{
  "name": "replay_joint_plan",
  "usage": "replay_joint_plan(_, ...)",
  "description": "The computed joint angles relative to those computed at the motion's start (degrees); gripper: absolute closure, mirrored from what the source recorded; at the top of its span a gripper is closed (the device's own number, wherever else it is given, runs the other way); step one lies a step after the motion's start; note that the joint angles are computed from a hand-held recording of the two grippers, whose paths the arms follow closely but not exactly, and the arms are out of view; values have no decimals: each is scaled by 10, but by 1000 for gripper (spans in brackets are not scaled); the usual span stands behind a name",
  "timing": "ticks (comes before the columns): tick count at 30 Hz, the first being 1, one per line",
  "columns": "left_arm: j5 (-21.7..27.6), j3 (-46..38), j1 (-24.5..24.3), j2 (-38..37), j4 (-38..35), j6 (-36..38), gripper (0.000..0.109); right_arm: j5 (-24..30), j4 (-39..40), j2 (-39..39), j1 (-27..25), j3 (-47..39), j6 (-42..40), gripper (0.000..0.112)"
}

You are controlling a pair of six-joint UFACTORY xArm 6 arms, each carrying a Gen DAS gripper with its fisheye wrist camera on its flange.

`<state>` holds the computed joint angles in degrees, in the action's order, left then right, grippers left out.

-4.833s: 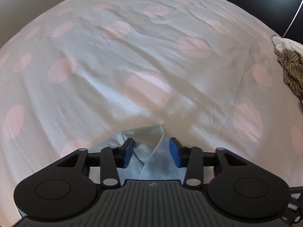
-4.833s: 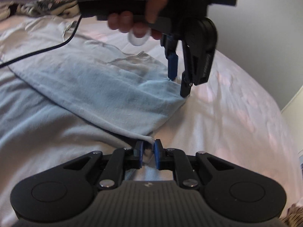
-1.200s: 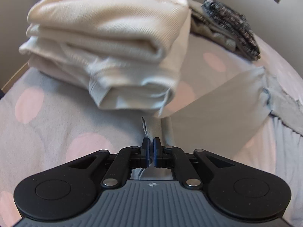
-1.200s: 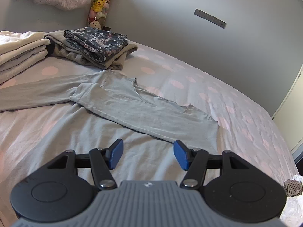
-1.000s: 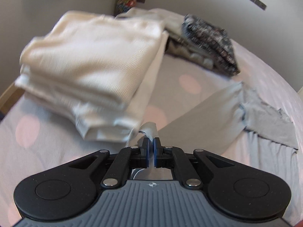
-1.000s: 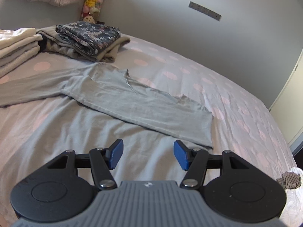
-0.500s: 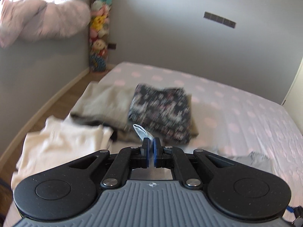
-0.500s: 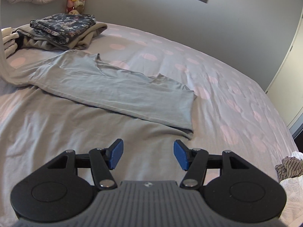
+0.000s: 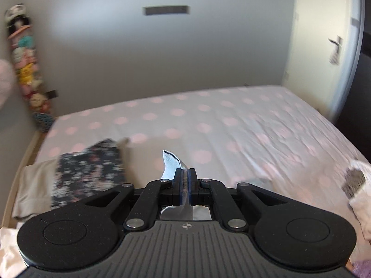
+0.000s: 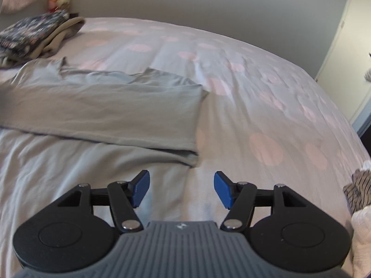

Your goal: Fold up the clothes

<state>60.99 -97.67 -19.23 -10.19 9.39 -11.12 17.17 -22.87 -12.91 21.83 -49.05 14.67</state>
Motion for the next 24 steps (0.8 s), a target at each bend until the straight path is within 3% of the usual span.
replay_joint_plan(5, 0, -58, -56, 95, -4, -4, 106, -12, 52, 10, -22, 4, -26, 46)
replay_joint_plan(13, -1, -124, -103, 224, -42, -4, 107, -18, 98, 46, -37, -13, -42, 46)
replay_joint_plan(24, -59, -92, -115, 323, -104, -11, 107, -29, 176, 72, -32, -22, -92, 46)
